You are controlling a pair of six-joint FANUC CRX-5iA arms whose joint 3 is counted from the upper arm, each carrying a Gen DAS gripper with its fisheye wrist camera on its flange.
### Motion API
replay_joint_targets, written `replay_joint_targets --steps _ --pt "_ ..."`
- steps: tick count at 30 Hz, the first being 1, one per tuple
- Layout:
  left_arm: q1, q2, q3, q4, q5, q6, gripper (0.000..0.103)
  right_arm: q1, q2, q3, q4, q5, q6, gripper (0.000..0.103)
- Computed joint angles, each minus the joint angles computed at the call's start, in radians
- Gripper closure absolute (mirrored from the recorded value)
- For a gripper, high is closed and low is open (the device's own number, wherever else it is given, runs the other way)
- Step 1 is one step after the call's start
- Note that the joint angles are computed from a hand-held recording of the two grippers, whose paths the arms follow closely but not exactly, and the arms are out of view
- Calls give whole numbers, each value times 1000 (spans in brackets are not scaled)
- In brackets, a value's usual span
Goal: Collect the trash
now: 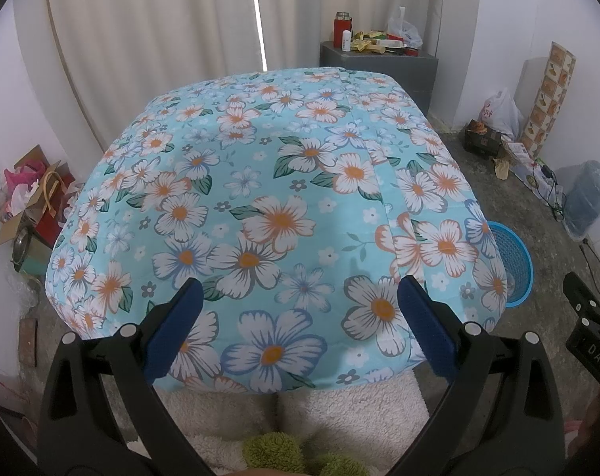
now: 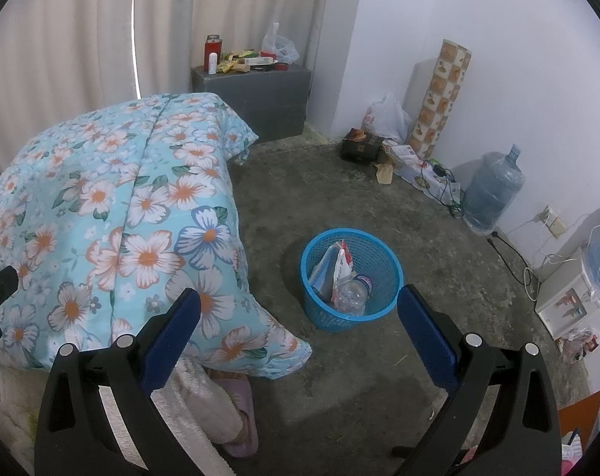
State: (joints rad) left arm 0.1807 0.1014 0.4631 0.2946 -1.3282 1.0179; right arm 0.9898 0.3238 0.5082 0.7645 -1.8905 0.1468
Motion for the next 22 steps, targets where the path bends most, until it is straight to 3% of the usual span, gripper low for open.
replay_joint_targets --steps 22 --pt "2 -2 1 -1 -11 -2 9 1 7 11 1 -2 1 7"
